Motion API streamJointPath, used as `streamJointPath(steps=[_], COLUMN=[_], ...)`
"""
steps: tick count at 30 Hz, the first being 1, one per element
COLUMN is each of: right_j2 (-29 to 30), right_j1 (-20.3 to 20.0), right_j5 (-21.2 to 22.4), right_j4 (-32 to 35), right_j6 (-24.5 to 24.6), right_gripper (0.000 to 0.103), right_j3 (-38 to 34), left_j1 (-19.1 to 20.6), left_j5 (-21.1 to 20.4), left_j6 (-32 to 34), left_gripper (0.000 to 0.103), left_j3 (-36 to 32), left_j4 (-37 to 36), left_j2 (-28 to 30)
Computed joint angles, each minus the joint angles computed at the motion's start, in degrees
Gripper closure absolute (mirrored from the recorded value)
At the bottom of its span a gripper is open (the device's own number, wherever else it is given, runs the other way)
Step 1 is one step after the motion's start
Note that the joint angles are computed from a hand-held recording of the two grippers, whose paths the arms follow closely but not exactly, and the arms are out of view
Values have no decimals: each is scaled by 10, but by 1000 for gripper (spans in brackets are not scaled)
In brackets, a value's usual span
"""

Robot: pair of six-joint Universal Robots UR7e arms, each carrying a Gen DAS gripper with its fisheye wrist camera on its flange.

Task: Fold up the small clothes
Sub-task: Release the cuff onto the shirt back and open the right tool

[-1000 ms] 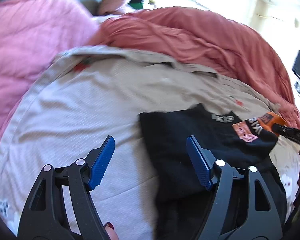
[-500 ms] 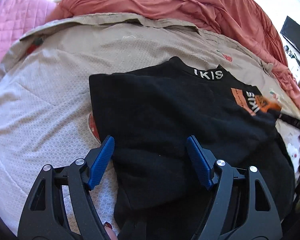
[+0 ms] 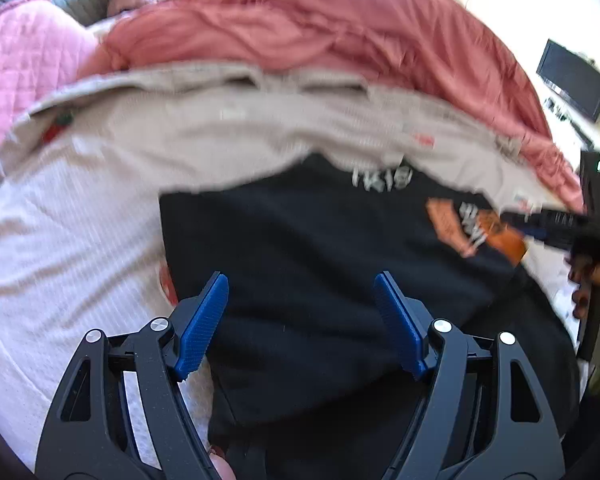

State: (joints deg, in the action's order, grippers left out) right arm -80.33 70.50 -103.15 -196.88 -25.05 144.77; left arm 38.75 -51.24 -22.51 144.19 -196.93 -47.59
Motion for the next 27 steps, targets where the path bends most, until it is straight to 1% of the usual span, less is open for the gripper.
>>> streamJointPath(steps=[2, 3, 4, 5, 6, 8, 11, 12, 14, 17, 18, 19, 20, 21, 23, 25, 26, 27], right_j2=[17, 22, 25, 32, 39, 38, 29, 28, 36, 76, 84, 79, 73, 68, 49, 33, 27, 29], right_j1=[4, 4, 3, 9, 17, 25, 29, 28, 28, 36, 35, 29, 23, 16, 4, -5, -6, 0], right_j5=[-16, -17, -15, -26, -43, -46, -41, -40, -53, -99, -104, -92, -81, -66, -43, -13, 3, 7], right_j4=[11, 21, 29, 27, 9, -32, -87, -99, -99, -126, -128, -111, -108, -125, -148, -175, -185, -195], right_j6=[-7, -9, -12, -21, -37, -69, -93, -97, -105, -130, -131, -121, -112, -104, -81, -79, -91, -106], right_gripper=[65, 66, 78, 91, 96, 97, 100, 100, 100, 100, 100, 99, 97, 93, 67, 65, 65, 65], right_j3=[-13, -17, -20, -21, -18, -6, 9, 10, 4, -6, -7, -6, -2, 6, 23, 45, 58, 67], left_j1=[11, 11, 9, 7, 6, 5, 6, 6, 4, 3, 3, 2, 1, -1, -8, -15, -18, -22], left_j5=[-11, -9, -7, -4, -2, -1, -3, -3, 1, 2, 2, 3, 4, 8, 17, 19, 18, 14], left_j6=[-7, -8, -9, -8, -7, -7, -7, -6, -6, -6, -6, -8, -8, -10, -10, -8, -7, -5], left_gripper=[35, 35, 35, 35, 35, 35, 35, 35, 35, 35, 35, 35, 35, 35, 35, 35, 35, 35], left_j3=[-8, -7, -8, -8, -7, -6, -4, -6, -6, -8, -8, -7, -7, -7, -4, 2, 4, 5], left_j4=[35, 38, 40, 46, 47, 44, 41, 42, 45, 48, 49, 49, 49, 47, 35, 10, 0, -8], left_j2=[-2, 0, 3, 3, 2, 4, 1, 3, 3, 4, 4, 3, 3, 2, 0, -5, -6, -8])
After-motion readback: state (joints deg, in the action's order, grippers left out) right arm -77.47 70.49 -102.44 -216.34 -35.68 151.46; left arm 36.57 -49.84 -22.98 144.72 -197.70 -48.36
